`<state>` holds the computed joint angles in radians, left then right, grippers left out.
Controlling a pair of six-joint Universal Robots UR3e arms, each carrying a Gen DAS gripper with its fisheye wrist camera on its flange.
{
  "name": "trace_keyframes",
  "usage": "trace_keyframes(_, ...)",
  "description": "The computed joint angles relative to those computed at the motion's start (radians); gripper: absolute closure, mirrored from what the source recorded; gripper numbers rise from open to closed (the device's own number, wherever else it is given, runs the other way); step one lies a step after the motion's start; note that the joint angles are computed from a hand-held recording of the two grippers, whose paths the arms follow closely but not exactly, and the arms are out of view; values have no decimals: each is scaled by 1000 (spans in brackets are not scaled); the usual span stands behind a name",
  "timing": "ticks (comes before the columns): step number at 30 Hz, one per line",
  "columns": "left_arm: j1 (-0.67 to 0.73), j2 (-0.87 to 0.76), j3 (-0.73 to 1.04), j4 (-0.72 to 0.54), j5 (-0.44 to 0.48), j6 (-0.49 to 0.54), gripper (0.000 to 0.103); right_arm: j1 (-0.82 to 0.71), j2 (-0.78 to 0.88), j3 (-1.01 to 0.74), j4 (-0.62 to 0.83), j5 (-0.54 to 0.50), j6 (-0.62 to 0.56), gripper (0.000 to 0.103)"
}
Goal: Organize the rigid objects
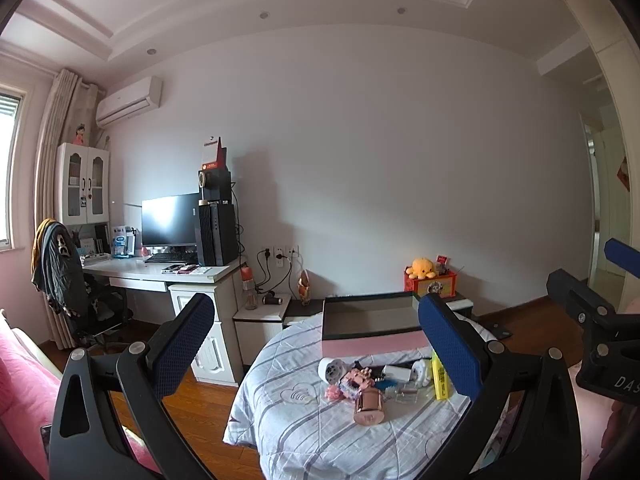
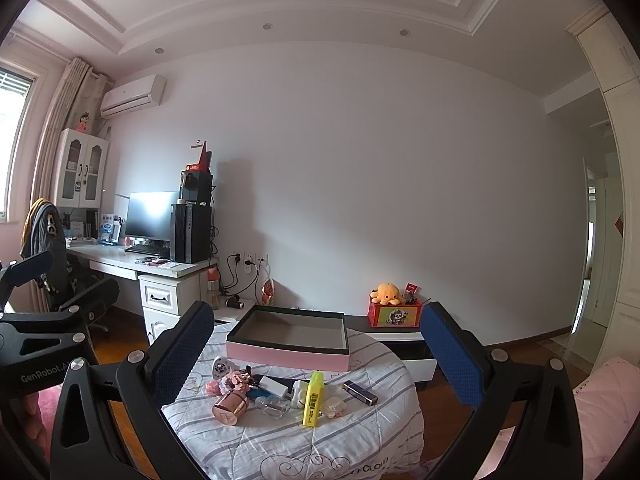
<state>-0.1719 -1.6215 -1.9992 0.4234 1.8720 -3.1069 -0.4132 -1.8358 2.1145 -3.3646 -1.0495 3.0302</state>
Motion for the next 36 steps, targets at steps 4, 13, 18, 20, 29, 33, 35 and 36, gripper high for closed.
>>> trace_keyframes(4,-5,-72,57,33,2,3,0,10,69,-33,-45,-17,1,0)
trace_keyframes(13,23,-285,240,-34,-29,-11,0,36,318,-171,-119,-52,19,0)
trace_keyframes(18,36,-428,409,-142,-41,-23,0,59,480,-303,-66,-85,34,0)
trace_keyframes(20,34,-493,489,-203,-38,-19,0,68,539,-362,-21,-98,28,0)
trace_keyframes(29,39,-717,740,-468,-55,3,0,102,775,-572,162,-145,-34,0)
trace_keyframes(33,46,-777,798,-540,-56,3,0,124,859,-646,242,-162,-62,0)
trace_keyframes(35,50,-808,832,-581,-56,3,0,136,895,-683,284,-173,-79,0)
trace_keyframes(36,53,-818,839,-589,-60,0,0,138,908,-697,299,-174,-85,0)
